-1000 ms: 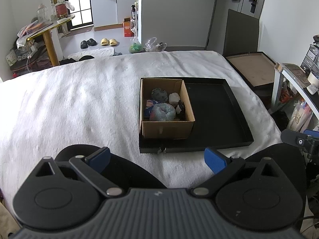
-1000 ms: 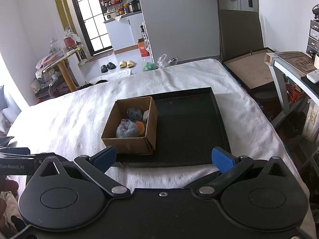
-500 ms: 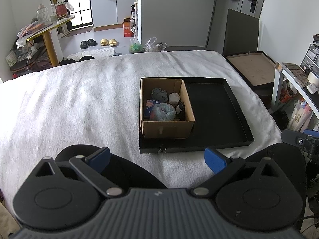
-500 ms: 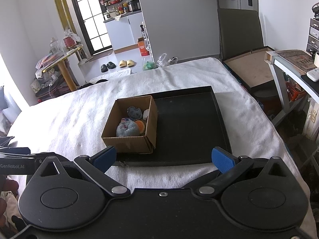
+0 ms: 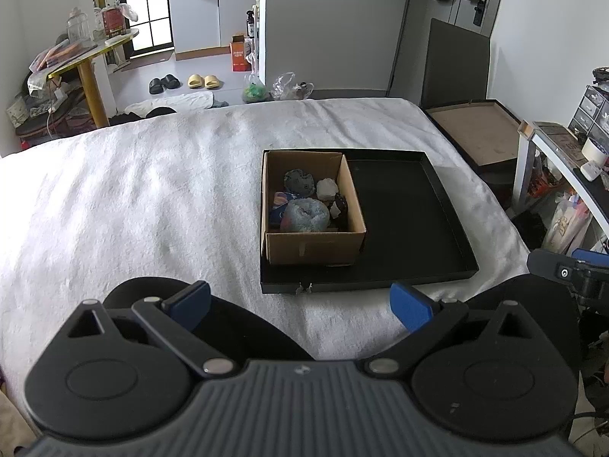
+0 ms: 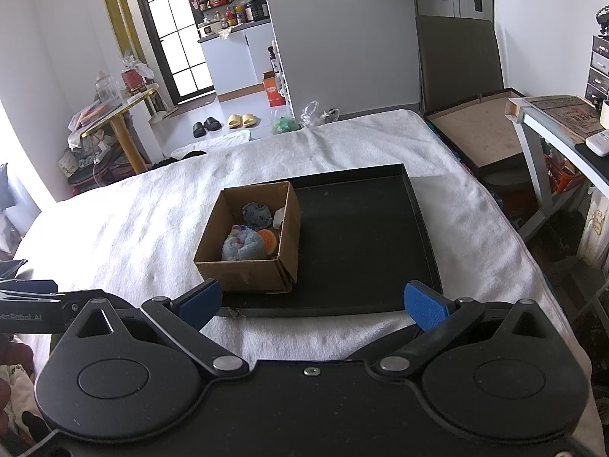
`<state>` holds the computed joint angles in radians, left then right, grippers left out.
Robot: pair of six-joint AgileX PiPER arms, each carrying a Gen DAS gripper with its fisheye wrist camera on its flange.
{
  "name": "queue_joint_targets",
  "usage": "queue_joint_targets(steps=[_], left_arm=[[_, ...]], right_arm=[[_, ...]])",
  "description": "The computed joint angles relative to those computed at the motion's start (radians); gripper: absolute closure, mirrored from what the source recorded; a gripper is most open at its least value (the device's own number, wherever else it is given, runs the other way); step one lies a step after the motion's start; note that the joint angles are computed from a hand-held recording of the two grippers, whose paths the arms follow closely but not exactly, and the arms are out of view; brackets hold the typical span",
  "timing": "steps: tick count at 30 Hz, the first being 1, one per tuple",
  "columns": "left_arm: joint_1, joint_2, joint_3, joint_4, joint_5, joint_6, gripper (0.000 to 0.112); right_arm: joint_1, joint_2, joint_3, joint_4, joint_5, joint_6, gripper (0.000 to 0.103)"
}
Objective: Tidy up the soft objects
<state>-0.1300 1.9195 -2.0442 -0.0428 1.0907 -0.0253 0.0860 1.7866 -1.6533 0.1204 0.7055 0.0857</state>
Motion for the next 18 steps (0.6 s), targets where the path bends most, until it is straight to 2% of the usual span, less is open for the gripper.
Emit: queue_joint_targets(steps=[18], left_arm=[[0.001,-0.002,0.011,0.001,-0.009,-0.002,0.012]], right_arm=[[0.01,-0.011,0.032,-0.011,-0.012,0.014,0.0]])
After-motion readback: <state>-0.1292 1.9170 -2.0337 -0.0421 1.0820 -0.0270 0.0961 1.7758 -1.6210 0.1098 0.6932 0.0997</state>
